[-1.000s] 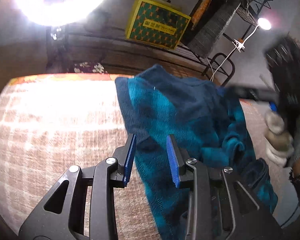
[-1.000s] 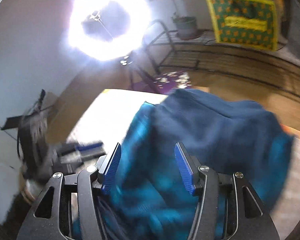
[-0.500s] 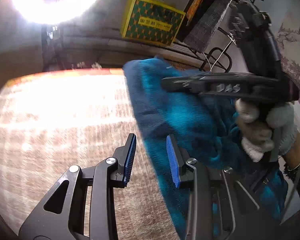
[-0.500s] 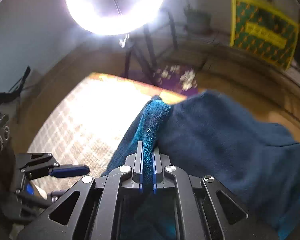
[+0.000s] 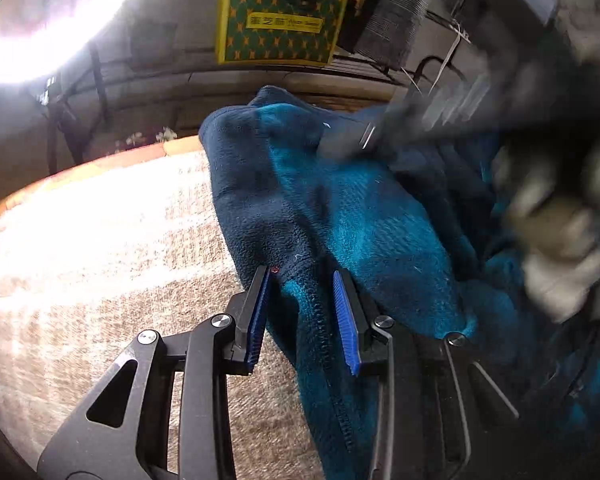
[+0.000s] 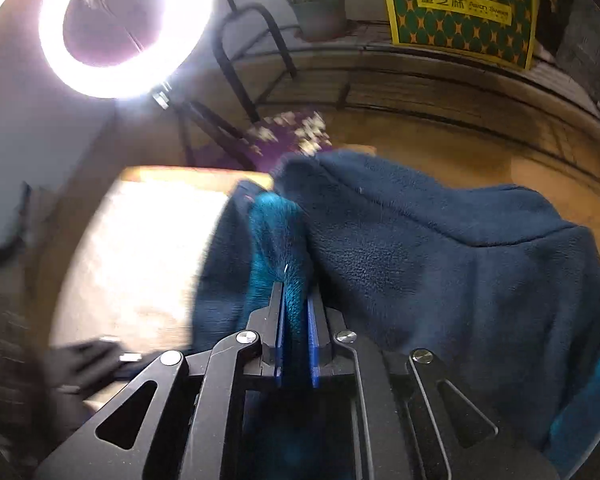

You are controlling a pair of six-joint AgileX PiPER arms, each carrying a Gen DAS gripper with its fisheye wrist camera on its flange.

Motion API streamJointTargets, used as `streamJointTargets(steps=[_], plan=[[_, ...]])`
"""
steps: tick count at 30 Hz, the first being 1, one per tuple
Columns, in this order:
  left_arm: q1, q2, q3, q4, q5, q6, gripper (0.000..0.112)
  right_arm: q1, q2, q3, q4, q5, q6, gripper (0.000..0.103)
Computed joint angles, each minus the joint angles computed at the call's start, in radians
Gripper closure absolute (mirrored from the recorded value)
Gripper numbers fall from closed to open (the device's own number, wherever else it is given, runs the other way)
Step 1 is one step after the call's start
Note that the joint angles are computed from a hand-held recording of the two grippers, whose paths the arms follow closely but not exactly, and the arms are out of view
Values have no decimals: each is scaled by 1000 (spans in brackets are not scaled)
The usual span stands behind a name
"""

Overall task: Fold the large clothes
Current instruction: 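Grasp the folded shirt edge with the left tool while the right tool grasps beside it, then lift the shirt with both tools and fold it over onto itself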

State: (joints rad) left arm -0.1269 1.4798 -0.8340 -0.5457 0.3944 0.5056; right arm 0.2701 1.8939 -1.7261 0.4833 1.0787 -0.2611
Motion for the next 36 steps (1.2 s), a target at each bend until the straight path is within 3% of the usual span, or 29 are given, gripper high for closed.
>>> streamJointTargets(steps=[2, 4, 6, 8, 11, 13, 16, 18, 21, 25, 26, 29, 36], plan=[[-9, -11, -3, 58, 12, -51, 81, -101, -72, 26, 170, 63, -100, 95], [1, -32, -4, 57, 38, -49, 81, -198, -186, 87, 226, 80, -207, 95], [30, -69, 9, -22, 51, 23, 81, -282, -297, 174, 180, 43, -280, 95], [39, -89, 8, -75, 62, 62, 81, -357, -363, 270, 61, -48, -314, 95], [-9, -83, -13, 22, 53, -29, 81, -463, -308, 311, 81, -21, -340, 95], [-51, -40, -49, 102, 49, -107, 81, -477, -270, 354, 108, -51, -375, 95], [-91, 19, -100, 181, 61, -184, 81, -438, -229, 381, 140, -77, -416, 95], [-116, 48, -116, 253, 39, -240, 80, -361, -226, 405, 40, -159, -387, 93], [-108, 69, -145, 239, 65, -227, 79, -354, -231, 413, 24, -182, -387, 92], [-9, 39, -163, 20, 149, 0, 79, -437, -217, 344, 131, -45, -474, 90], [22, 25, -158, -26, 154, 42, 79, -467, -217, 354, 187, -35, -521, 85], [108, 53, -195, -60, 164, 40, 77, -579, -219, 362, 330, -18, -622, 51], [183, 244, -345, -150, 213, -10, 60, -610, -75, 267, 300, -3, -541, 48]])
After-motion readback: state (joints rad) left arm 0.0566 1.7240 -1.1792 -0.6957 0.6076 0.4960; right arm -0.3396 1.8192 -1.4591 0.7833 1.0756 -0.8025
